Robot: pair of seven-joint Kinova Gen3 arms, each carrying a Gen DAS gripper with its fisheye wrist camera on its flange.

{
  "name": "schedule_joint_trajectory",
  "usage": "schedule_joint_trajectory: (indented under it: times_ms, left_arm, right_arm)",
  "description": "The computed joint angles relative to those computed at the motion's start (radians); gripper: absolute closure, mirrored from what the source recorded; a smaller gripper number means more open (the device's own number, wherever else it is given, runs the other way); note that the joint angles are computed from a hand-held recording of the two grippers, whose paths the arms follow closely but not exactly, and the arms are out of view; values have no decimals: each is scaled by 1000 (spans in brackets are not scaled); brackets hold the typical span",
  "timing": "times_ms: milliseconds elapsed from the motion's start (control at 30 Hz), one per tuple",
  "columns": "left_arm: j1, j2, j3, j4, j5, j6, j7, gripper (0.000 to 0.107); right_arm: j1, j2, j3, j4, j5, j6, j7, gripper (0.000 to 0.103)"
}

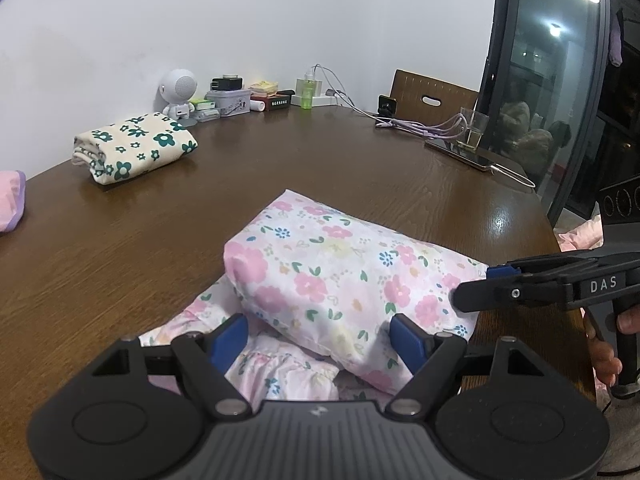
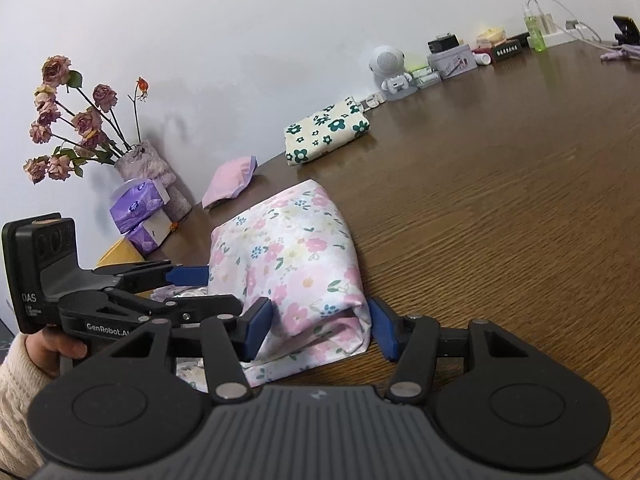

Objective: Fold clothes
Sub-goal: 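Close the right tool on the edge of the dress bundle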

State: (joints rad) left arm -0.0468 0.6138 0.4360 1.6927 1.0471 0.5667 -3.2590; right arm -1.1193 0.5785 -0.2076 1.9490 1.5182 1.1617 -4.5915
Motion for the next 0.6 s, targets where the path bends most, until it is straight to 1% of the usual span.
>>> schedule_joint_trajectory:
  times_ms: [133,167,233,333,467,600]
  left_arm:
    - [1,3,-2,-1,-1,3,1,30]
    - [1,4,-2,-1,-2,4,-1,30]
    - [2,5,-2,-2,-3,5,-2,30]
    - [1,4,-1,2,-2,6,-7,30]
    - [1,7,-2,-1,-3,11,-7,30]
    - [-1,10,-2,-3,-3,21,-10,30]
  right_arm:
    - [-1,6,4,-14,-5,4,29,67]
    - [-2,6,5,-14,-4,4,30,69]
    - [-3,6,6,-12,-2,5,31,80]
    - [-3,3,5,-9,-1,6,42,87]
    - [-4,3,6,-30,-20,11,122,92]
    - [-18,6,16,-70,-59,31,255,94]
